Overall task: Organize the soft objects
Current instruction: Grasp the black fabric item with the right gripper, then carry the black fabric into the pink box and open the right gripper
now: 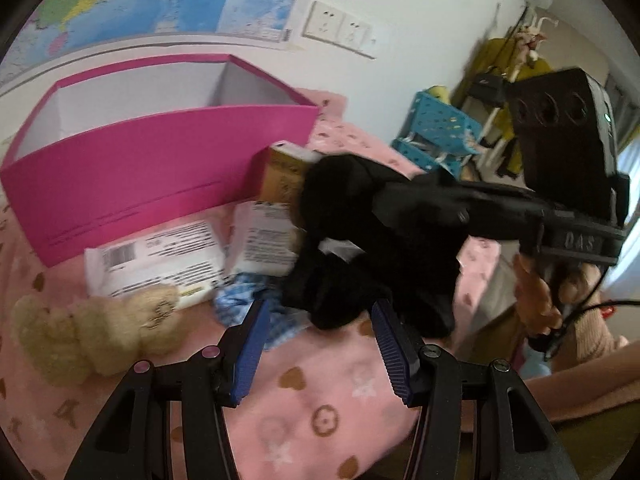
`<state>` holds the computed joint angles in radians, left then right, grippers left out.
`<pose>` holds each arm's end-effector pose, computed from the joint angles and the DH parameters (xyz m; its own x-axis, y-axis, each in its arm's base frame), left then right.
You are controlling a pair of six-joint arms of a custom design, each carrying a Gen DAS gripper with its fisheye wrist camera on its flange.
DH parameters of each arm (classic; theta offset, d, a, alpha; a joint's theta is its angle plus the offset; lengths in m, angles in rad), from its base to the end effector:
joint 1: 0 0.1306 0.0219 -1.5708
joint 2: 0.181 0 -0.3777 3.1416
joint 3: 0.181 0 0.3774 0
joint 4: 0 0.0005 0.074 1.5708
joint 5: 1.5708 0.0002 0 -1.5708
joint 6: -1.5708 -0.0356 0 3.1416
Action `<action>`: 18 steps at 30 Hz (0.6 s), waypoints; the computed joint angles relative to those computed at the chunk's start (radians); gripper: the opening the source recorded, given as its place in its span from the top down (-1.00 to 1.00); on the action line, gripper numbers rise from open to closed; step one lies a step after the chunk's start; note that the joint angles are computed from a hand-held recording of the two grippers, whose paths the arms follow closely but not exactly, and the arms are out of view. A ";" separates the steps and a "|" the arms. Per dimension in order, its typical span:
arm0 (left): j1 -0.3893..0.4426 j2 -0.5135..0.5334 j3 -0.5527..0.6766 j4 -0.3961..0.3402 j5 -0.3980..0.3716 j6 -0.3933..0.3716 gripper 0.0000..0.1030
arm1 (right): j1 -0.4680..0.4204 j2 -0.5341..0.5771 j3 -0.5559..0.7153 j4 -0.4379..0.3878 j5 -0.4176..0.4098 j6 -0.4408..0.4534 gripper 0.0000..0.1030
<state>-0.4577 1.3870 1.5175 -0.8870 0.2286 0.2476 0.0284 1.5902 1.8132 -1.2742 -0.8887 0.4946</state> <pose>0.4214 -0.2171 0.4827 -0.7387 0.0978 -0.6669 0.4097 0.8508 -0.3290 0.5119 0.0417 0.5004 -0.5723 -0.3156 -0.7569 -0.7667 0.5333 0.3574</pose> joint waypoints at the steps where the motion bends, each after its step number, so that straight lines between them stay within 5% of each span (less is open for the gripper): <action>1: 0.000 -0.001 0.001 0.005 0.010 -0.004 -0.05 | 0.001 0.004 0.011 -0.002 -0.012 0.001 0.71; 11: 0.038 0.033 0.072 0.029 0.063 -0.011 0.01 | 0.029 0.064 0.140 0.019 -0.088 -0.033 0.73; 18: 0.072 0.112 0.239 -0.002 -0.022 -0.054 0.27 | 0.052 0.168 0.330 0.059 -0.107 -0.098 0.73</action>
